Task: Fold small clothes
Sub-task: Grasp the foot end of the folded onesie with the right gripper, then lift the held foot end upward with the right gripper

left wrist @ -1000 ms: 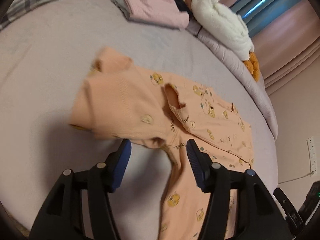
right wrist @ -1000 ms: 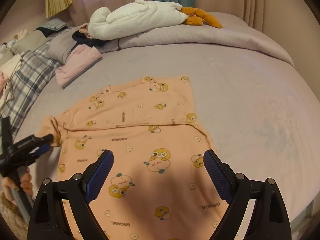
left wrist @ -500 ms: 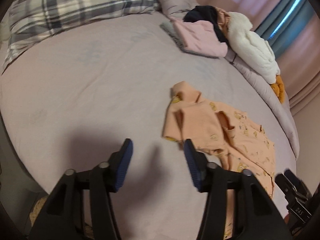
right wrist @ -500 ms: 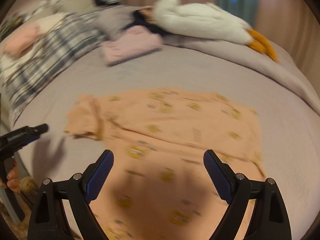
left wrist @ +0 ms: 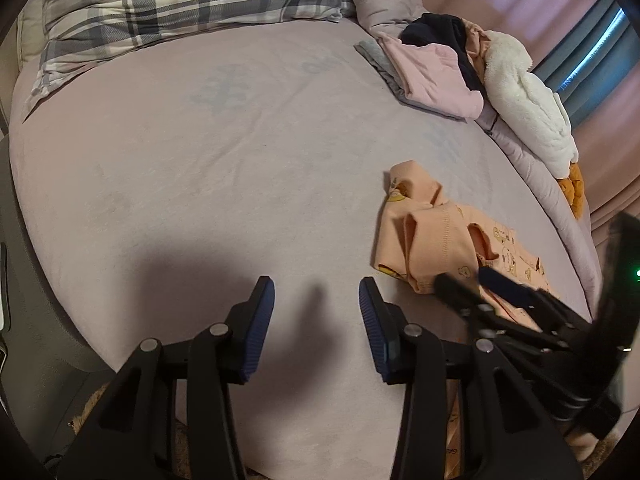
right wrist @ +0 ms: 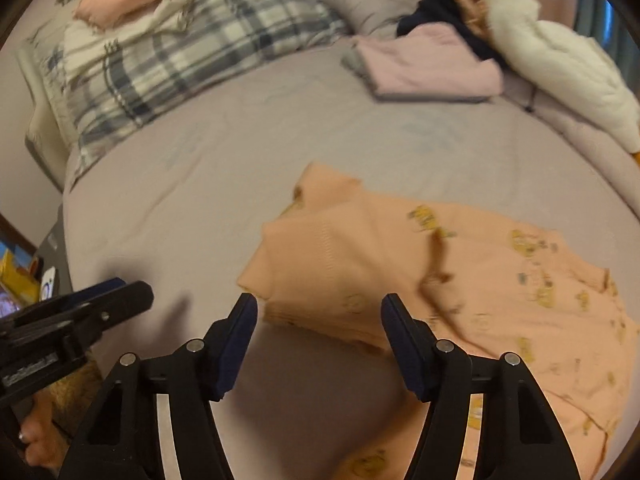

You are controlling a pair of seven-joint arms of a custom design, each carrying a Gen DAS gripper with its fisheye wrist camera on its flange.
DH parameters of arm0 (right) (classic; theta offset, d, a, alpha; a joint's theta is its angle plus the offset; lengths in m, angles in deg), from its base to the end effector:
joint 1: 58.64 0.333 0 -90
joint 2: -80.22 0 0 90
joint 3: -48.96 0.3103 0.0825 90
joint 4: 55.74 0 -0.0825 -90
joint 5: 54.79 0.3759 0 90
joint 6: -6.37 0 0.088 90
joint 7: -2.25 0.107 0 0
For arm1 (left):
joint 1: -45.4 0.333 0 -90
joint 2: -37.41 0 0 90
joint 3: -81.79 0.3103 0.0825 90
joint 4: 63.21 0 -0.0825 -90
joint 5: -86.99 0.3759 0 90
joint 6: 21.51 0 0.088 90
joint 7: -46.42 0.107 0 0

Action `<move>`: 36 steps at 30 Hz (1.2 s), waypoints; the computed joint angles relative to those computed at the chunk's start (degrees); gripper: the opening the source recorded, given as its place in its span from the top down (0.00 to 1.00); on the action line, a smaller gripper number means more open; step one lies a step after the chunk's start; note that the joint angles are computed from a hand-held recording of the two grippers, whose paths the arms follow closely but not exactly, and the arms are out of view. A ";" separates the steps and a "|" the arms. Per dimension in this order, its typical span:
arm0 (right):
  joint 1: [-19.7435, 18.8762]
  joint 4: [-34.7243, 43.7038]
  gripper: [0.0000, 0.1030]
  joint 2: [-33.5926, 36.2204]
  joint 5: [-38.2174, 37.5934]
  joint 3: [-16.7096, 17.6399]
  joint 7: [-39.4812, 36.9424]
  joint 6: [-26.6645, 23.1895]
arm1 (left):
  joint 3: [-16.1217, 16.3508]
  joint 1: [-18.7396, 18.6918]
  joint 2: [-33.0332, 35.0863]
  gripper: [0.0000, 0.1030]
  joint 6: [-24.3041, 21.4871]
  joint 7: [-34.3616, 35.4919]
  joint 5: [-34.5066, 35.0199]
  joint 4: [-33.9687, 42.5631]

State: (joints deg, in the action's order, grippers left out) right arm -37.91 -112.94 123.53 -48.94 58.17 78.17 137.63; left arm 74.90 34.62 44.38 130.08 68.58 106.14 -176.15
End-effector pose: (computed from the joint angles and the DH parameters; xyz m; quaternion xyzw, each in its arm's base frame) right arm 0.7044 0.3513 0.4724 -0.8586 0.4268 -0.0875 0.2702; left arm 0.5858 -0.1931 0.4696 -0.8528 0.4331 -0.2659 0.1198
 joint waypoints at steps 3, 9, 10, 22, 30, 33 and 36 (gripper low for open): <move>1.95 1.46 0.35 1.49 -2.84 -1.49 0.72 -1.81 | -0.05 0.07 0.10 0.58 -0.37 0.39 -0.56 0.11; 3.80 2.42 0.58 2.92 -6.85 -3.38 3.30 -1.98 | -0.05 -0.02 0.44 0.58 -0.33 1.44 -0.88 0.56; 3.56 2.23 0.73 2.78 -6.77 -3.17 3.44 -1.90 | -0.04 -0.06 0.54 0.58 -0.49 1.58 -0.93 0.69; -2.91 -3.65 0.92 -2.46 2.71 0.38 3.70 2.99 | 0.04 -0.97 2.17 0.58 -1.57 3.44 -0.93 2.93; -6.29 -7.86 0.93 -6.17 5.82 0.72 5.58 8.92 | 0.30 -1.86 3.93 0.58 -1.88 5.55 -1.25 5.59; -7.19 -7.36 0.93 -6.60 5.70 0.19 6.38 10.29 | 0.35 -2.20 4.86 0.58 -1.80 6.91 -1.78 7.00; -7.45 -5.76 0.93 -6.41 4.22 -0.90 7.39 10.71 | 0.46 -2.73 6.12 0.58 -1.46 8.33 -2.15 8.88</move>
State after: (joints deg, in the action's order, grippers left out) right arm -45.35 -118.70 117.12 -44.73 57.27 85.55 148.33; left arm 75.35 31.89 50.50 128.62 76.90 103.99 -167.27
